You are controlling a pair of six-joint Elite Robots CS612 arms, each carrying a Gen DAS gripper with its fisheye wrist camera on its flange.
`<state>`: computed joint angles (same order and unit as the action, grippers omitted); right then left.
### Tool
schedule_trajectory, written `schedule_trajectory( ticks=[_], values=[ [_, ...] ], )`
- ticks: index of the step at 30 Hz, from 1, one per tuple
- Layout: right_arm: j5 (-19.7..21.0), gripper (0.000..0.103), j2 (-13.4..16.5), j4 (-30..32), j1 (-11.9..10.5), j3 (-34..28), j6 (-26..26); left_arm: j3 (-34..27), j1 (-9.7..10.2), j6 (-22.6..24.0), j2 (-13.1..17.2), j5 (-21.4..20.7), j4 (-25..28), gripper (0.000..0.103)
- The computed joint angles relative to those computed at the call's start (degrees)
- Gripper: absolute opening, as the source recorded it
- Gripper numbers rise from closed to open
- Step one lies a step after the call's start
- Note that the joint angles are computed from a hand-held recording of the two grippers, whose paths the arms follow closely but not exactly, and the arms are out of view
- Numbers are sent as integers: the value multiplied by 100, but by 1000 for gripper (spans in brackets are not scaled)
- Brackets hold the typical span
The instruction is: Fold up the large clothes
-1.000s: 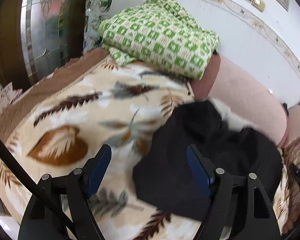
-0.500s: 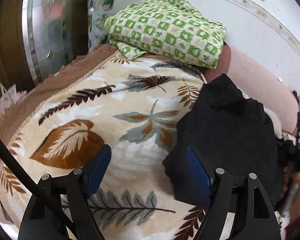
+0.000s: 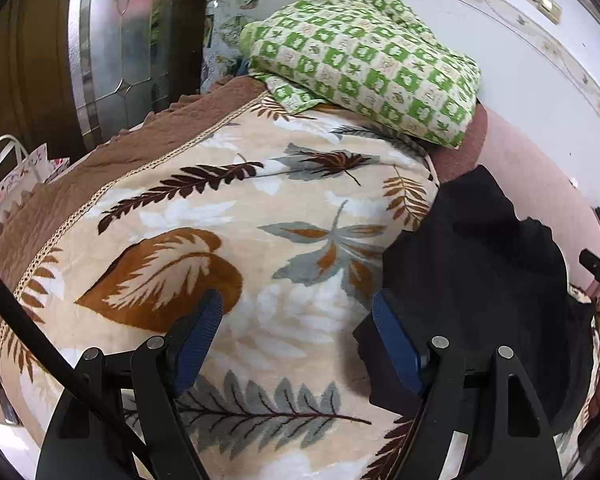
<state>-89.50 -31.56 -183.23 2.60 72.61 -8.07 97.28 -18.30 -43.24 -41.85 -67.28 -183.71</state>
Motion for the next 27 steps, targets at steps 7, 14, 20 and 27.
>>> schedule_trajectory(
  ticks=[7,14,20,27],
  values=[
    [-45,37,529,1213,468,-1006,-653,6,112,-178,-3,-299,28,76],
    [-107,28,1436,2956,606,-2781,-188,-93,201,-211,28,-480,242,76],
    [-570,28,1544,2960,700,-2879,-489,-124,188,-223,44,-426,353,76],
    [593,47,482,1131,369,-969,-142,-87,127,-133,26,-279,318,76]
  ],
)
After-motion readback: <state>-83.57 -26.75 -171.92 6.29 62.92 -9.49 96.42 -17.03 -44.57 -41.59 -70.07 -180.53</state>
